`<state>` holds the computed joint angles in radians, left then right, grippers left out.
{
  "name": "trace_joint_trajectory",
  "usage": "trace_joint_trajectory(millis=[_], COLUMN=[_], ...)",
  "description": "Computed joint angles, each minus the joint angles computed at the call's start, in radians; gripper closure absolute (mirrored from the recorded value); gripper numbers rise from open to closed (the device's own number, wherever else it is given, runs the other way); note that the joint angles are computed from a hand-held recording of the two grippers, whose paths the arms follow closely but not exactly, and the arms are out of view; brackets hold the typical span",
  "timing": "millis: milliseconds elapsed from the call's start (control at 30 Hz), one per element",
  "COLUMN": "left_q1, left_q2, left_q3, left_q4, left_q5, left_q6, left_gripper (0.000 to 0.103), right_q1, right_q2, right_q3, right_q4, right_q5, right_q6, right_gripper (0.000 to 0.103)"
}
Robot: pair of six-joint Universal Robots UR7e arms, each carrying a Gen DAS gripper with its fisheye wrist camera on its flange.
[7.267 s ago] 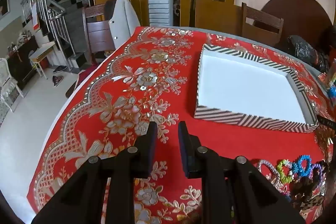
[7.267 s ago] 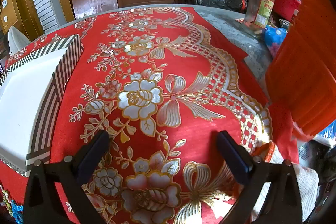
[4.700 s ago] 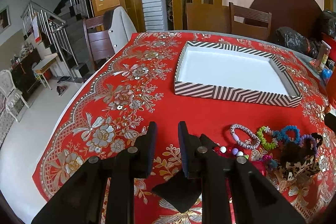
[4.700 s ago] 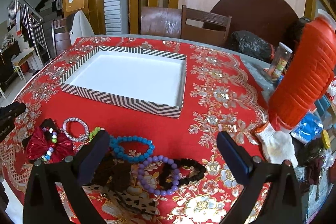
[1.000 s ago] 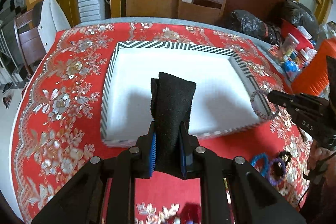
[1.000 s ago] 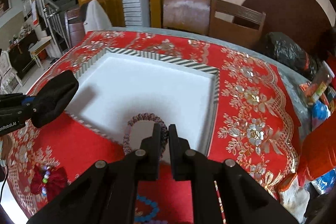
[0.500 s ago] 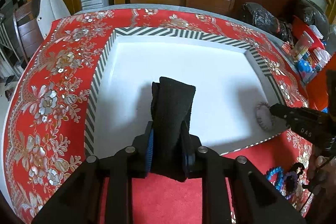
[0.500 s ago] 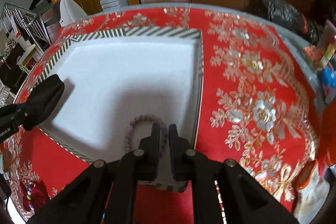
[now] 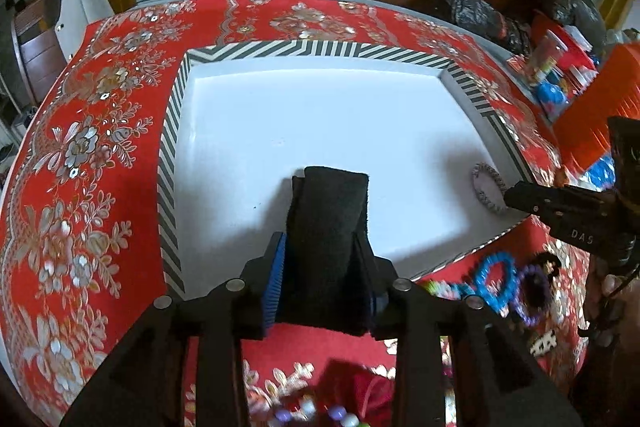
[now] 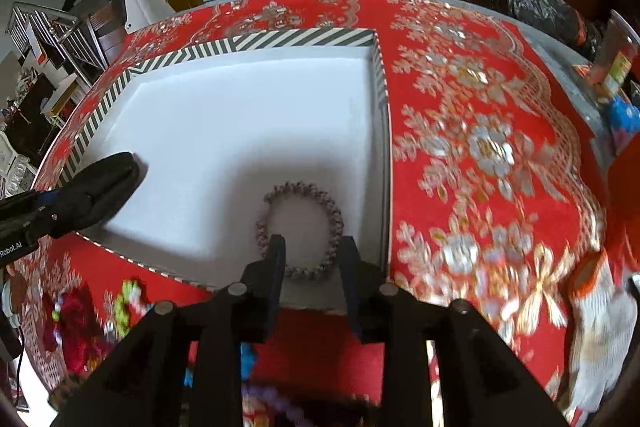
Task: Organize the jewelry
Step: 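Carry the pouch and bracelet into the white tray and open both tools, then grasp the multicolour bead bracelet with the red bow using the left tool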
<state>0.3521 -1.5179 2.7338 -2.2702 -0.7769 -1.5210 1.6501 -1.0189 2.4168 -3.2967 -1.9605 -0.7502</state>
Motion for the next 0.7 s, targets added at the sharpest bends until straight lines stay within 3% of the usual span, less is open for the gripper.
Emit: trace_joint_trajectory(millis=[167,333,500,700], left_q1=[-0.112,-0.228,-0.328,-0.403], left_q2=[-0.062,-0.126,-0.092,-0.042], left_q3=[0.014,-0.018,-0.092,-0.117], left_q4=[0.115,0.345,0.605,0.702], left_q5=[0.027,0.034,-0.015,-0.078], left_q6=[-0.129,-0.317,-0.534,-0.629], left_gripper=[0.066,0.065,0.065,0.065], right_q1=[-0.010,0.010,0.029,0.022], right_q2=[-0.108,-0.220,-0.307,-0.371], right_q3=[0.058,0.121,0.195,0.274], right_q4=[0.026,0.010,-0.058,-0.116], right_q5=[0.076,0.145,0.180,0.205], right_q6=[0.022,0.008,-0.042,-0.096], right_gripper=[0.058,0.045,0.039,0.034])
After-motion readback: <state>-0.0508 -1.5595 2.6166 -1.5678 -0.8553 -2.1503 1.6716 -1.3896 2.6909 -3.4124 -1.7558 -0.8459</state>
